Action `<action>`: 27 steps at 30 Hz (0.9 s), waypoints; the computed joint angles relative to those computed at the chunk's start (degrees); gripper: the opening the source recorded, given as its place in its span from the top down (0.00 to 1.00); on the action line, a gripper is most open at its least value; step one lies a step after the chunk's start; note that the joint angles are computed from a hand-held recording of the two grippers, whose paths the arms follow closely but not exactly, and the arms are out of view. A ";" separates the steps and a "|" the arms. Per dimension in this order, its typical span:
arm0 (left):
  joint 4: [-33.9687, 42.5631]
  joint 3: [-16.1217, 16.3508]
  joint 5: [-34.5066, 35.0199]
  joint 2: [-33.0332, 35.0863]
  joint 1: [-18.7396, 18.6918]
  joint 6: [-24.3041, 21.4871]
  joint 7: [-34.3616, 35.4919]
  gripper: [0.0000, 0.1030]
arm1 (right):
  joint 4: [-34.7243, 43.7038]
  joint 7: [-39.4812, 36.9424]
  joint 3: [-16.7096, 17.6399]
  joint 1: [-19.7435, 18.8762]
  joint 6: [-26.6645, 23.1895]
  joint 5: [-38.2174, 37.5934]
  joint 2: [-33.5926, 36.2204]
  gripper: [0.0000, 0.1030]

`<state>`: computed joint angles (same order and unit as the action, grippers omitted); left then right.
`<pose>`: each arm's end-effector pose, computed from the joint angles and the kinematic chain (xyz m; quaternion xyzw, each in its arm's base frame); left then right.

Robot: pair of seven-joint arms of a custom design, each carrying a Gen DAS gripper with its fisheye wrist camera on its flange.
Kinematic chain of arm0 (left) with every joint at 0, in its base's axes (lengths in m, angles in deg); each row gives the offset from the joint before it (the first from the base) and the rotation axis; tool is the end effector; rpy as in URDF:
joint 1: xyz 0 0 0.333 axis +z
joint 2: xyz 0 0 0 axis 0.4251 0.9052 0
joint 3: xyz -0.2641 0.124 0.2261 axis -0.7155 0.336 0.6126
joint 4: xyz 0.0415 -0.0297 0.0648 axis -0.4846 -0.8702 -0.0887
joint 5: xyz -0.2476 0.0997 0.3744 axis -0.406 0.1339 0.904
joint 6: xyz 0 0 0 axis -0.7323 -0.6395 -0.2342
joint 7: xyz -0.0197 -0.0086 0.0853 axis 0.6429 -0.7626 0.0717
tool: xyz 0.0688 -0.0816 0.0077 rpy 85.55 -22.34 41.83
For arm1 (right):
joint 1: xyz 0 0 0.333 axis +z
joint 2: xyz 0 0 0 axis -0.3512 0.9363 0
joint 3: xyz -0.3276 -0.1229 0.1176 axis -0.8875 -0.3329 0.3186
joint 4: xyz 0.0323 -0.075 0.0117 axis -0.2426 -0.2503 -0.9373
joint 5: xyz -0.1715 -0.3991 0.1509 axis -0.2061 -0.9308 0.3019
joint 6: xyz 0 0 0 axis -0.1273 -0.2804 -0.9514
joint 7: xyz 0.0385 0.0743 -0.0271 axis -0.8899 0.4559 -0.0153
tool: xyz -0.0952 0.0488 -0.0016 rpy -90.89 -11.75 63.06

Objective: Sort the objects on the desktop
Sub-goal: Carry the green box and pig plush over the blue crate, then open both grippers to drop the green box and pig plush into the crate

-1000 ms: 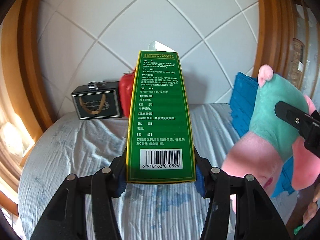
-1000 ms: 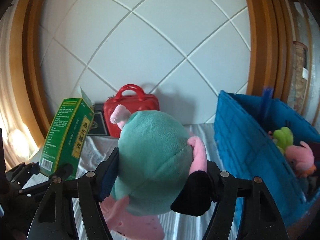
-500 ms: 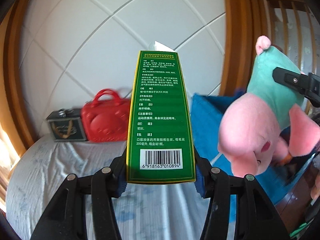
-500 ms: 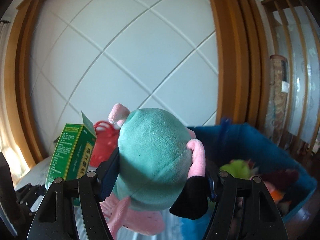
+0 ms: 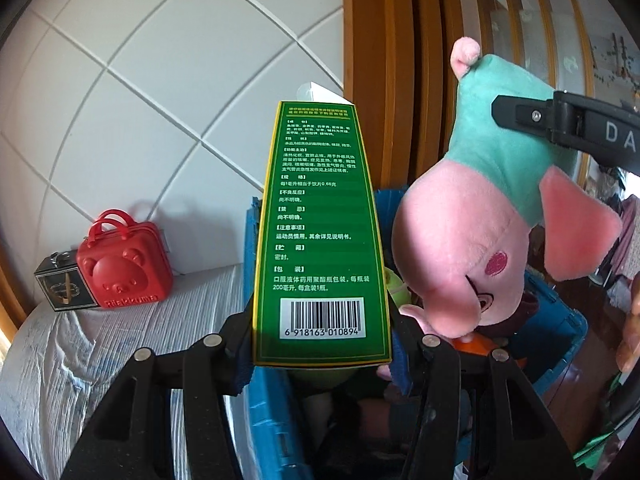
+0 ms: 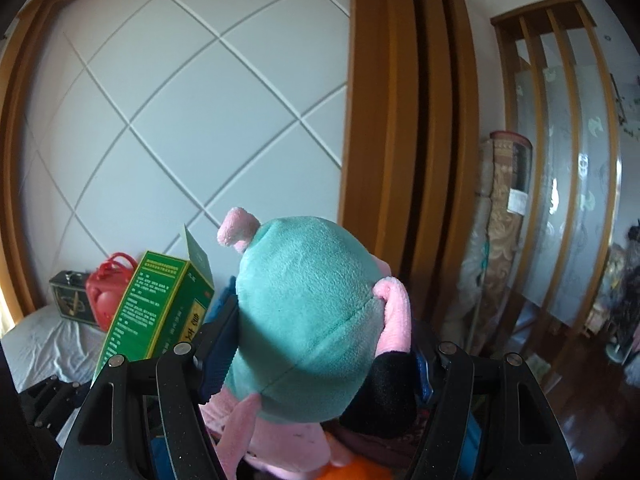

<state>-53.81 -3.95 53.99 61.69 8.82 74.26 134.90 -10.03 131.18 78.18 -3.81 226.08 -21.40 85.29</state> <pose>0.6565 -0.3232 0.7758 -0.5657 0.6453 -0.3887 0.3354 0.6984 0.1828 0.8989 -0.6138 0.5147 -0.4165 0.4300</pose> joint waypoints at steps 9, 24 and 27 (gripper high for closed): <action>18.13 1.40 -1.02 13.02 -4.18 -12.68 2.94 0.49 | 4.39 -6.15 0.10 -3.68 -3.46 7.53 5.03 0.32; 31.33 5.11 -1.39 21.40 -8.87 -19.21 2.36 0.23 | 16.20 -10.16 -1.16 -3.61 -8.22 9.21 13.86 0.22; 32.38 5.44 -1.48 22.13 -9.27 -19.78 2.55 0.23 | 15.38 -9.83 -1.69 -3.41 -8.07 8.77 13.38 0.15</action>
